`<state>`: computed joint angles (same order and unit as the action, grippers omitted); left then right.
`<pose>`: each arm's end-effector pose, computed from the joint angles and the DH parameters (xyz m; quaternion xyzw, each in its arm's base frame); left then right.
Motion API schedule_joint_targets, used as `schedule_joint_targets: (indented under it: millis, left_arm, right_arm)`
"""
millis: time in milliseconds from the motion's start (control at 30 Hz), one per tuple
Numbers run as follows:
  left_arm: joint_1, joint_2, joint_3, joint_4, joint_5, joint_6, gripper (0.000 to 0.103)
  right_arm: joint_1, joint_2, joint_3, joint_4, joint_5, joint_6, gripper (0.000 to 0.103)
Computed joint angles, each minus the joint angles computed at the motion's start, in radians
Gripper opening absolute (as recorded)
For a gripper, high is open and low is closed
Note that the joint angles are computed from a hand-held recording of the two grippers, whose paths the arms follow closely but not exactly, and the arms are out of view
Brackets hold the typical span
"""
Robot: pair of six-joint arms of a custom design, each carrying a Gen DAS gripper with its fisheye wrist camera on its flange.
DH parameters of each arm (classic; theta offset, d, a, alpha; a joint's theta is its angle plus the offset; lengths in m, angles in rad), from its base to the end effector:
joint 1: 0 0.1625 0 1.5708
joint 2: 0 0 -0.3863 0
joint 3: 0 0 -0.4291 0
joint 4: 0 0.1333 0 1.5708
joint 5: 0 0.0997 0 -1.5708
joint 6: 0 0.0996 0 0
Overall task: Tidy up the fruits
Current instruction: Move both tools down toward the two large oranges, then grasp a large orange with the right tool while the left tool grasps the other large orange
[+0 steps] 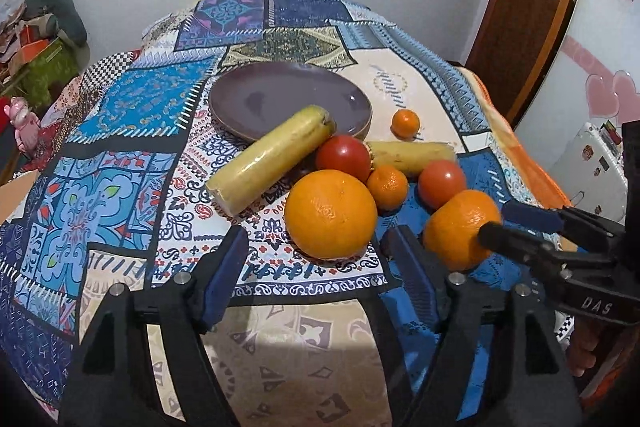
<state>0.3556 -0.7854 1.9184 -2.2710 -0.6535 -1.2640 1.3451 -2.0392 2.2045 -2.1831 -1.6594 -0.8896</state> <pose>-0.4137 -0.3802 -0.0498 0.0737 0.8778 -0.3463 0.3227 0.0359 -0.3998 0.3902 0.3082 -0.9242 0.1650 0.1538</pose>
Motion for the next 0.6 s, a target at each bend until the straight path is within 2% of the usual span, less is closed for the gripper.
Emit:
schedule_joint_targets:
  millis: [100, 300, 433, 600]
  left_arm:
    - [0.014, 0.008, -0.003, -0.015, -0.011, 0.011, 0.074]
    - [0.042, 0.026, -0.012, -0.056, -0.029, 0.035, 0.074]
    - [0.065, 0.046, -0.034, -0.064, -0.044, 0.052, 0.074]
    - [0.093, 0.069, -0.067, -0.056, -0.060, 0.069, 0.074]
  right_arm:
    - [-0.001, 0.020, -0.007, 0.019, -0.014, 0.026, 0.065]
    - [0.003, 0.045, -0.006, 0.020, -0.042, 0.026, 0.071]
    - [-0.002, 0.075, -0.020, 0.042, -0.053, 0.048, 0.069]
    - [-0.021, 0.065, -0.041, 0.098, -0.016, 0.064, 0.067]
